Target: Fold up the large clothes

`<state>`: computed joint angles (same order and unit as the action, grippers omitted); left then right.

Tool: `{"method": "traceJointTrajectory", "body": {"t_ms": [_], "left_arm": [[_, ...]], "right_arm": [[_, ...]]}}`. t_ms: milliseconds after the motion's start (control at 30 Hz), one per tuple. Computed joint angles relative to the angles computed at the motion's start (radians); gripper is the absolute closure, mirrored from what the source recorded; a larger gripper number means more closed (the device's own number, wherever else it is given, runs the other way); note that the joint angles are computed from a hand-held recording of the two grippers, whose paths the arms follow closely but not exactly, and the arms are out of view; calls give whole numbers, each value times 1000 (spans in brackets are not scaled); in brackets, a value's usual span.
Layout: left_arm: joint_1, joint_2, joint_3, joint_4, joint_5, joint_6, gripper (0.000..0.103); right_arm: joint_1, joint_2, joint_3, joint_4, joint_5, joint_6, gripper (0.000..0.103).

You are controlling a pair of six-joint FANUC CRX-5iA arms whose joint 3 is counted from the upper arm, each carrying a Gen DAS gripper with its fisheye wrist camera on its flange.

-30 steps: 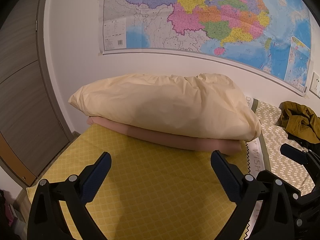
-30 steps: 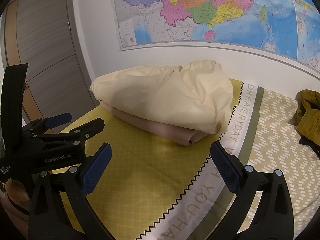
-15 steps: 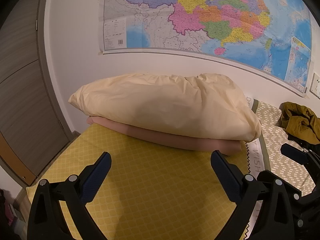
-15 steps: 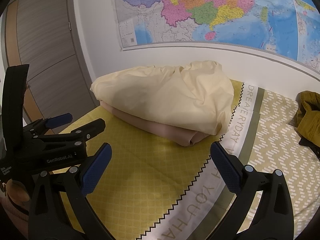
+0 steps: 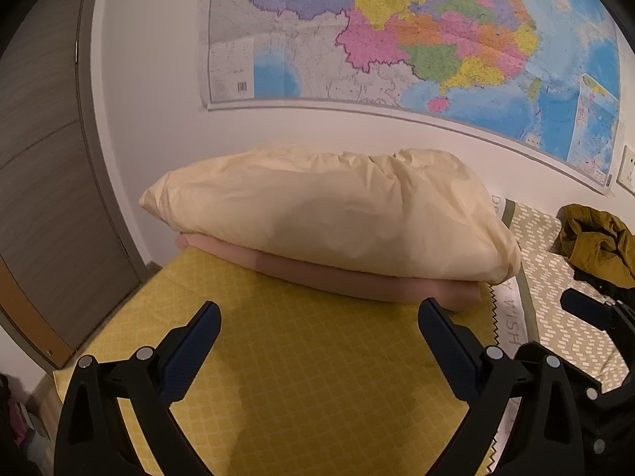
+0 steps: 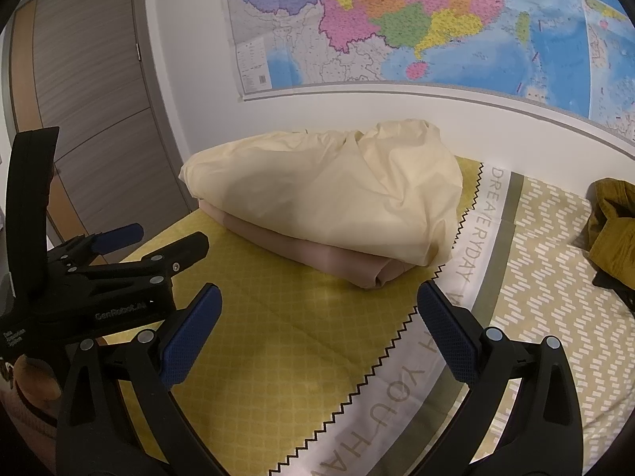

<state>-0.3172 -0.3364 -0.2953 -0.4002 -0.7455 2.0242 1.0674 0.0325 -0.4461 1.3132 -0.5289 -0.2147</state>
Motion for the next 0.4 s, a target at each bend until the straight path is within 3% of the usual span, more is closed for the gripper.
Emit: {"method": "traceJointTrajectory", "body": {"t_ms": [200,400], "left_arm": [[-17,3,1,-2,-8,1,7],[22,-7,-29,101,25,-71,7]], "right_arm": [[3,-8,-13,2,-8,-18,6],[8,-24,-29,-2,-20,-35,6]]}}
